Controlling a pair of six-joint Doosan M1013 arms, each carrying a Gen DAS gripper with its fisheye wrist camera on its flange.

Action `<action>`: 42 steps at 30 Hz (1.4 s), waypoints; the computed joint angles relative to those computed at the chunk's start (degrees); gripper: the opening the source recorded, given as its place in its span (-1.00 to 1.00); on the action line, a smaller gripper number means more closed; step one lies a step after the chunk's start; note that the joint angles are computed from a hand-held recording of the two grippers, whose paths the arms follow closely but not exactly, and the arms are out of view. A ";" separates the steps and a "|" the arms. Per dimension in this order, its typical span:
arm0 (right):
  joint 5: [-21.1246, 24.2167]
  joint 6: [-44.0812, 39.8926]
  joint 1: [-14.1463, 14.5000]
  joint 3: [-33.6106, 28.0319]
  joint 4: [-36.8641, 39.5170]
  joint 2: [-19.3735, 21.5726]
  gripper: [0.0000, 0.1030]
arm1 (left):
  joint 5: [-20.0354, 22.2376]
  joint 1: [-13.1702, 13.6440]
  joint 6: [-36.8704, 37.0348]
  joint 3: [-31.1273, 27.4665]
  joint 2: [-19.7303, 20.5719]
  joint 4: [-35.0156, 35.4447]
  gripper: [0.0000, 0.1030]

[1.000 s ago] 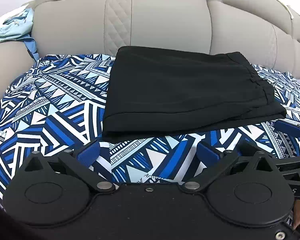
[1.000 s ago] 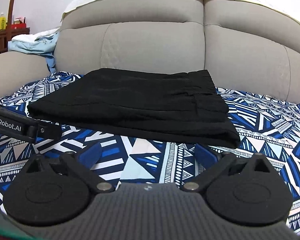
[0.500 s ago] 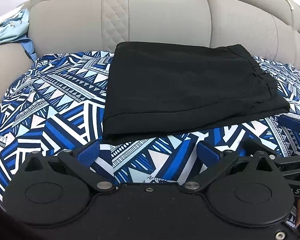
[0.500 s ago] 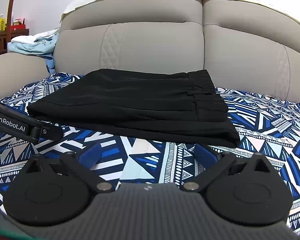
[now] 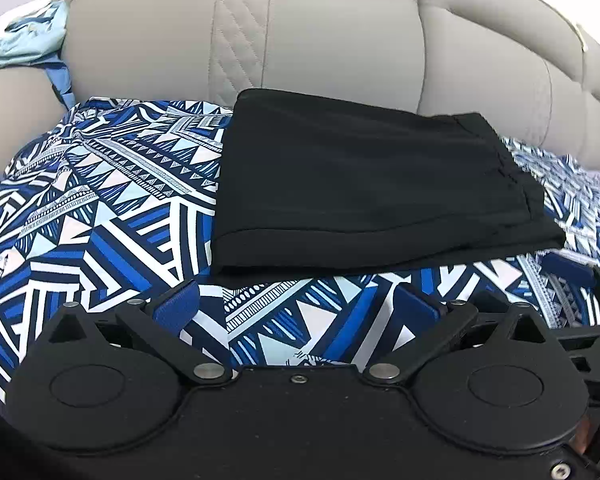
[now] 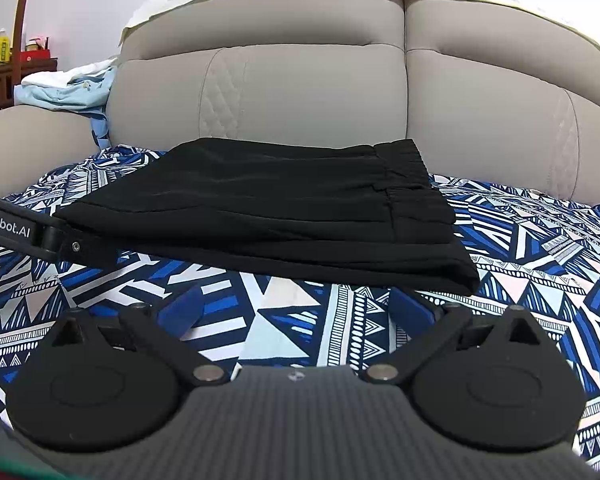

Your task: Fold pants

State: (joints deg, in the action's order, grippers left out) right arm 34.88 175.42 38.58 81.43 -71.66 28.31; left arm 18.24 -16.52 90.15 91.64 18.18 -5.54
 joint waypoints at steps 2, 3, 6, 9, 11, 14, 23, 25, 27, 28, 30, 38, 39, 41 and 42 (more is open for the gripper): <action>0.00 0.00 0.00 0.00 0.00 0.00 1.00 | -0.07 -0.23 -1.19 0.05 0.01 1.95 1.00; 0.01 0.00 0.01 -0.01 0.01 0.00 1.00 | -0.20 -0.36 -2.11 0.09 0.01 3.08 1.00; 0.13 0.04 0.01 -0.01 -0.01 0.01 1.00 | -0.36 -0.73 -4.86 0.20 0.00 6.60 1.00; 0.24 0.03 0.02 -0.05 0.00 0.03 1.00 | -0.29 -0.89 -6.21 0.15 0.07 8.35 1.00; 0.21 0.05 0.03 -0.06 0.02 0.03 1.00 | -0.30 -0.89 -6.30 0.13 0.08 8.44 1.00; 0.22 0.05 0.04 -0.05 0.02 0.03 1.00 | -0.30 -0.89 -6.24 0.12 0.09 8.33 1.00; 0.47 0.07 0.07 -0.12 0.04 0.07 1.00 | -0.74 -0.91 -6.72 0.29 0.06 9.12 1.00; 0.45 0.07 0.05 -0.11 0.03 0.06 1.00 | -0.77 -0.90 -6.52 0.30 0.05 8.76 1.00; 0.45 0.08 0.06 -0.13 0.04 0.07 1.00 | -0.77 -0.87 -6.13 0.29 0.05 8.26 1.00; 0.45 0.06 0.05 -0.12 0.05 0.07 1.00 | -0.79 -0.83 -5.90 0.29 0.06 7.97 1.00; 0.47 0.05 0.06 -0.14 0.06 0.07 1.00 | -0.81 -0.82 -5.93 0.29 0.05 7.94 1.00; 0.44 0.05 0.05 -0.11 0.03 0.06 1.00 | -0.82 -0.88 -6.79 0.25 0.09 8.75 1.00; 0.47 0.05 0.08 -0.14 0.04 0.08 1.00 | -0.83 -0.86 -6.65 0.25 0.10 8.55 1.00; 0.49 0.02 0.08 -0.15 0.06 0.08 1.00 | -0.82 -0.81 -6.29 0.23 0.12 8.08 1.00; 0.49 0.02 0.08 -0.15 0.06 0.08 1.00 | -0.83 -0.80 -6.21 0.24 0.11 8.00 1.00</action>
State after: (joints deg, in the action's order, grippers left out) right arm 35.37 175.44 38.66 81.28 -71.59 28.39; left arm 17.41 -17.32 83.94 91.87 18.29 2.46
